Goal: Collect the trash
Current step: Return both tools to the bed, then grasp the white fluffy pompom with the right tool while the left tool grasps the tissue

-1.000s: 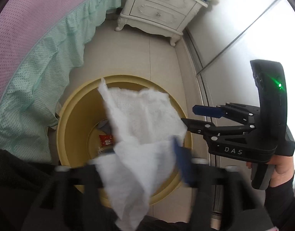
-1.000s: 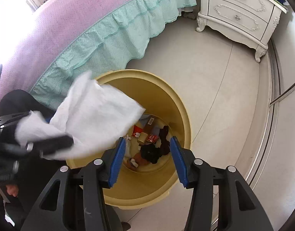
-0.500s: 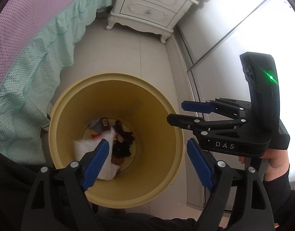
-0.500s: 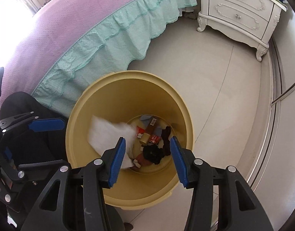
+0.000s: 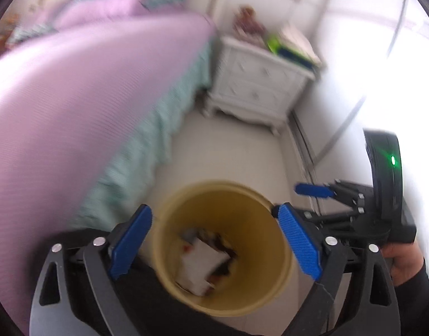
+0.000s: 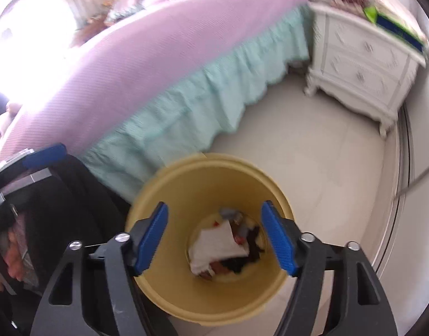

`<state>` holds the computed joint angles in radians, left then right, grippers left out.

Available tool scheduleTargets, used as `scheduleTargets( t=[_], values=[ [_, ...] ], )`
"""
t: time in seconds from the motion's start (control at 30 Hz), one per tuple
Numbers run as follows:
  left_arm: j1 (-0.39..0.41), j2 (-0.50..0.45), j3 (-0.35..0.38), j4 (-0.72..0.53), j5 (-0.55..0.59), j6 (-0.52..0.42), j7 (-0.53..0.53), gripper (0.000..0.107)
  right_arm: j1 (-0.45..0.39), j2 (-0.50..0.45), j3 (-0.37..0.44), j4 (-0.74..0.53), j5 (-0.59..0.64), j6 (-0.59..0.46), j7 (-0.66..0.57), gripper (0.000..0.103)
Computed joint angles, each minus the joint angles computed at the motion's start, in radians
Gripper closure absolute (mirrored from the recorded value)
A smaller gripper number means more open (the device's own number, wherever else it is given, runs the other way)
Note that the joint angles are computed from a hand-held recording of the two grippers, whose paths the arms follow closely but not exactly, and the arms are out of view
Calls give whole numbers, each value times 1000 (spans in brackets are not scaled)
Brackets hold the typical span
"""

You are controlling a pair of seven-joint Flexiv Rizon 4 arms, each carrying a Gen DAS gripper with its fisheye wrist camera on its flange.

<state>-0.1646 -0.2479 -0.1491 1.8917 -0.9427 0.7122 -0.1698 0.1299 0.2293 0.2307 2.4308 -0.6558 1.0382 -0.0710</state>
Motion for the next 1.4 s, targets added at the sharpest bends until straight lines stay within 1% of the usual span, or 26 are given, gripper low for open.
scheduleTargets(
  t=[0.07,0.1,0.17,0.2,0.27,0.33,0.4,0.47,0.5,0.63,0.73,0.83,0.87,0.93,1.0,1.03,1.13,1.2,1.23,1.27,1.3,1.33,1.4],
  values=[
    [10,26,5,8,-64,40,30,11,-9,-17,4,-31,-80,13,5,26],
    [16,37,9,10,-99,54,46,8,-14,-29,3,-49,-131,31,12,22],
    [25,51,18,5,-163,86,72,8,-26,-54,-4,-81,-241,72,48,16],
    [26,55,23,0,-181,113,76,8,-31,-68,-12,-100,-299,103,66,16],
    [30,56,30,-11,-225,173,87,8,-43,-99,-32,-137,-417,175,121,13],
    [32,56,34,-18,-279,255,108,8,-53,-145,-57,-195,-570,244,209,11],
    [36,55,40,-26,-313,327,107,8,-42,-198,-82,-265,-678,293,256,8],
    [49,43,48,-45,-329,389,82,8,-18,-257,-105,-341,-731,323,260,8],
    [56,34,52,-57,-320,415,56,8,-4,-287,-115,-377,-742,343,249,8],
    [107,-12,58,-119,-301,517,-27,8,71,-414,-146,-532,-662,374,117,8],
    [152,-57,65,-176,-224,565,-128,8,125,-494,-176,-641,-604,405,61,8],
    [203,-110,71,-249,-136,563,-241,8,161,-576,-188,-746,-518,457,-38,8],
    [214,-123,74,-270,-104,564,-277,8,168,-601,-180,-781,-478,459,-94,8],
    [244,-157,75,-317,-56,565,-329,8,175,-651,-132,-854,-373,421,-243,8],
    [271,-181,77,-354,-7,558,-376,8,171,-712,-63,-945,-261,367,-408,8],
    [278,-201,85,-387,32,553,-417,8,185,-743,-47,-996,-226,336,-458,8],
    [297,-256,107,-472,127,535,-529,8,191,-828,13,-1131,-128,285,-634,11],
    [317,-288,109,-525,174,520,-579,8,191,-890,65,-1236,-62,222,-763,20],
    [326,-301,110,-548,198,515,-599,8,185,-918,104,-1284,-23,187,-835,22],
    [337,-317,111,-576,221,508,-619,8,179,-931,129,-1304,7,169,-887,25],
    [345,-336,114,-609,249,494,-641,8,182,-957,152,-1351,35,139,-938,26],
    [357,-348,112,-631,270,479,-654,8,192,-990,171,-1410,59,105,-989,27],
    [381,-380,105,-685,310,448,-686,8,217,-1054,205,-1532,99,27,-1090,35]
  ],
)
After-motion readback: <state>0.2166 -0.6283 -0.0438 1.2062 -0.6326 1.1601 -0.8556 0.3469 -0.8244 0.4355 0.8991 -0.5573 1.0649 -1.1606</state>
